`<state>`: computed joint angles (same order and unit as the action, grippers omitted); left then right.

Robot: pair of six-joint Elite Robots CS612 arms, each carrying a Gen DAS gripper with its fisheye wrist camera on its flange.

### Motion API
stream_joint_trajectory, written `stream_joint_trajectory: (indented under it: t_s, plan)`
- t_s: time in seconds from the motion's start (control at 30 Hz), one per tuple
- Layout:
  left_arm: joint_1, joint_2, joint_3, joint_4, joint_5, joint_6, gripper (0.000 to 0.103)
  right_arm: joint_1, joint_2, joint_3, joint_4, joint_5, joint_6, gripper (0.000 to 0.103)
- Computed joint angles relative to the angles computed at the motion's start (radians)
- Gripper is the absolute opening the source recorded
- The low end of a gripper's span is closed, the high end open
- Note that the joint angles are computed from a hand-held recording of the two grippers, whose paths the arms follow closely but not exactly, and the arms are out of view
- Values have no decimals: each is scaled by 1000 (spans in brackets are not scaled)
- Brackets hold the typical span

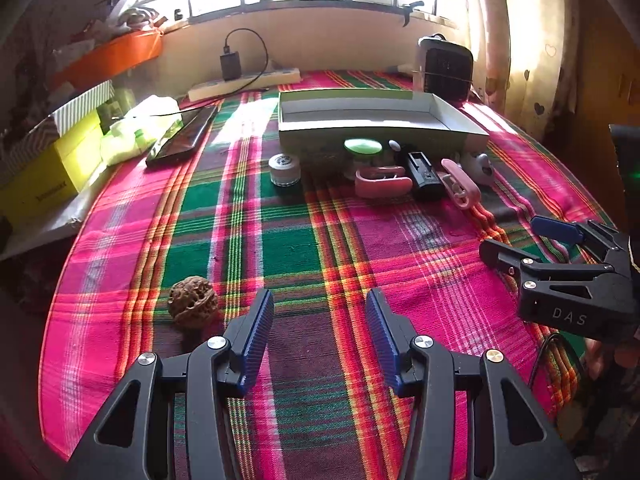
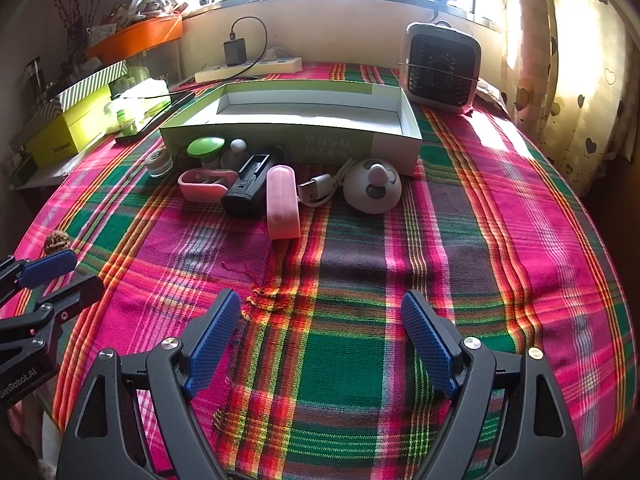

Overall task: Organize objects
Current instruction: 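Move the left tool toward the walnut while the right tool approaches the pink bar, then close the left tool on the brown walnut while the right tool grasps the pink bar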

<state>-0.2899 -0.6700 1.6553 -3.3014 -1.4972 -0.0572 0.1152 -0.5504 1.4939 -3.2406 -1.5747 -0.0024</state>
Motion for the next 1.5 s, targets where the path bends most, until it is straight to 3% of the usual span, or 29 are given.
stream_joint_trajectory:
  t_s: [0.63,1.07,1.17,1.5]
  plan:
    - [59,2,12,-18,-77,-93,46,1,1,-11,19,1,-1,83]
    - [72,14,-19,8,-23,-137,46,3,6,-30,42,8,-9,83]
    - [78,20,-34,21,-44,-155,46,4,7,-36,49,6,-9,83]
    - [75,26,-44,41,-23,-137,43,4,17,-79,110,14,-28,83]
